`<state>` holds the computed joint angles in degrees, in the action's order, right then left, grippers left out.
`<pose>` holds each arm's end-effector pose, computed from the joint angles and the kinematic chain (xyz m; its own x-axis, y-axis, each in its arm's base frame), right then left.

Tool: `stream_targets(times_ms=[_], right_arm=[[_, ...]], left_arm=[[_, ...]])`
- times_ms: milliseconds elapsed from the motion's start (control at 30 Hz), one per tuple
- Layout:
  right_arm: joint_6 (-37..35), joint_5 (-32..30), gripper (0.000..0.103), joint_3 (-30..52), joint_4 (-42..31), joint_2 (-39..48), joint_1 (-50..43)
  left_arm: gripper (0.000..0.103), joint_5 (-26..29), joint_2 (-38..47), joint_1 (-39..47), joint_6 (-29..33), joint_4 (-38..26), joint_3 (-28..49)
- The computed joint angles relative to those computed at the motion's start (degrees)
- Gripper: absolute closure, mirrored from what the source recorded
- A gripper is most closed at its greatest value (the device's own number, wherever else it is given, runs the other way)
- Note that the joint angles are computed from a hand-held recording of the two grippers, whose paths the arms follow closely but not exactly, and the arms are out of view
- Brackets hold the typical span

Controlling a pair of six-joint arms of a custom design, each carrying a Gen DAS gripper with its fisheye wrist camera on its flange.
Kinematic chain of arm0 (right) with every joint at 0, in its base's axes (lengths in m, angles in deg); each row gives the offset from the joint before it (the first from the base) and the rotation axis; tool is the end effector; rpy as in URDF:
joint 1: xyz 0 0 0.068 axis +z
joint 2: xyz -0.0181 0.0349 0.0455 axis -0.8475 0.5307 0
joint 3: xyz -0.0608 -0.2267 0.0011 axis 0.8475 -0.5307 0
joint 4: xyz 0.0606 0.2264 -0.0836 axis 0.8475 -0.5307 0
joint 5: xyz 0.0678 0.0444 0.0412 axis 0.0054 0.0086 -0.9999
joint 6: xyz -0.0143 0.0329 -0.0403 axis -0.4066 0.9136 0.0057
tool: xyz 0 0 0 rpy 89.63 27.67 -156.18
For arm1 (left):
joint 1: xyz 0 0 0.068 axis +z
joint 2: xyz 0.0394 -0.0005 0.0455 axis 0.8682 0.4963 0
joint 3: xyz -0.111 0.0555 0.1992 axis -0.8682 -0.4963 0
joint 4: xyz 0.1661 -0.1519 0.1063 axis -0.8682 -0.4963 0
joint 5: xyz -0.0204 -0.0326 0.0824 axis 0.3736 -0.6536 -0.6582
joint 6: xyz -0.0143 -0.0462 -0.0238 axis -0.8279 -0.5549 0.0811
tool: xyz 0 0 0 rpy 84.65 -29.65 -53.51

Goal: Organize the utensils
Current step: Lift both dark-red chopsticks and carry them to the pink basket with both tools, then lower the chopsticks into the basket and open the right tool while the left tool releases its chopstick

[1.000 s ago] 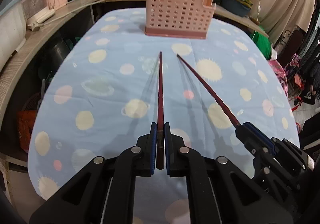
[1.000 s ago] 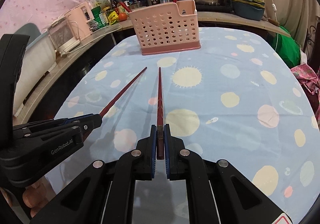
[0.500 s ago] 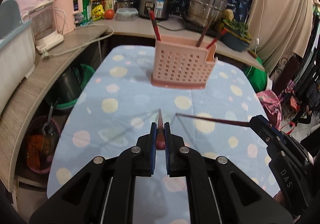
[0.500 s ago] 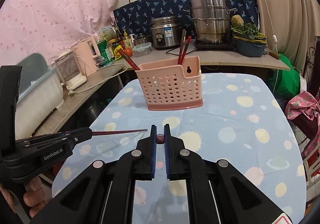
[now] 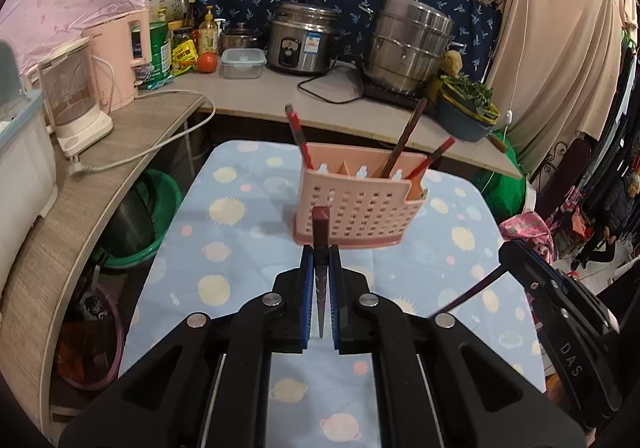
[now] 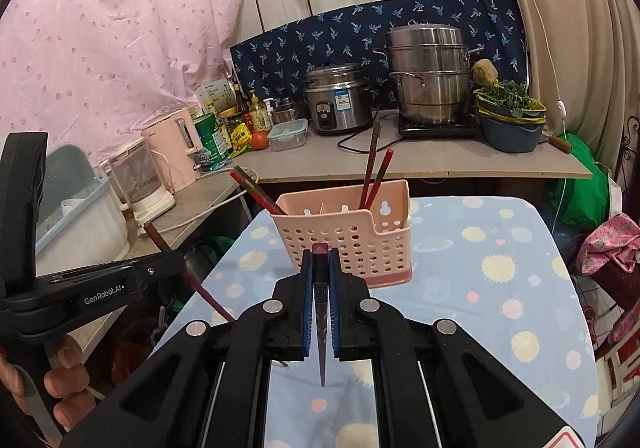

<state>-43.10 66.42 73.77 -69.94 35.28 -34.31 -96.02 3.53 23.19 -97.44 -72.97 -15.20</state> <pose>0.1477 0.0576 0.2620 -0.5277 0.1312 -0.8392 -0.0794 0.9760 0.2025 0.2009 -0.1422 0.2766 -0.6931 -0.0204 -0.7206 0.1760 0.9645 -0.1966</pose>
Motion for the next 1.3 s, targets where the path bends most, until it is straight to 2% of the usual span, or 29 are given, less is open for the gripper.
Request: stream_targets(times_ms=[267, 467, 700, 800, 900, 1300], right_arm=[[-4.4, -7.4, 0.096, 10.7, 4.0, 10.8, -8.3], [-5.9, -11.6, 0.096, 23.8, 6.6, 20.9, -14.2], [-5.7, -11.8, 0.096, 36.6, 10.3, 32.9, -16.8], [-6.4, -10.7, 0.096, 39.0, 12.2, 37.4, -16.3], [-7.6, -9.5, 0.096, 40.2, 13.2, 41.6, -15.6], [-8.2, -10.1, 0.096, 35.1, 16.8, 49.3, -15.7]], left_arm=[[0.096, 2.5, 7.5, 4.5, 4.3, -1.6, 14.2], [0.096, 2.9, 14.8, 6.5, 7.0, -4.3, 30.4], [0.096, 0.8, 24.4, 7.4, 9.5, -3.8, 43.8], [0.096, -0.4, 28.0, 7.9, 10.2, -1.9, 45.1], [0.096, 0.7, 30.8, 8.6, 10.2, -0.5, 44.9], [0.096, 2.4, 36.4, 9.6, 8.4, 2.5, 41.7]])
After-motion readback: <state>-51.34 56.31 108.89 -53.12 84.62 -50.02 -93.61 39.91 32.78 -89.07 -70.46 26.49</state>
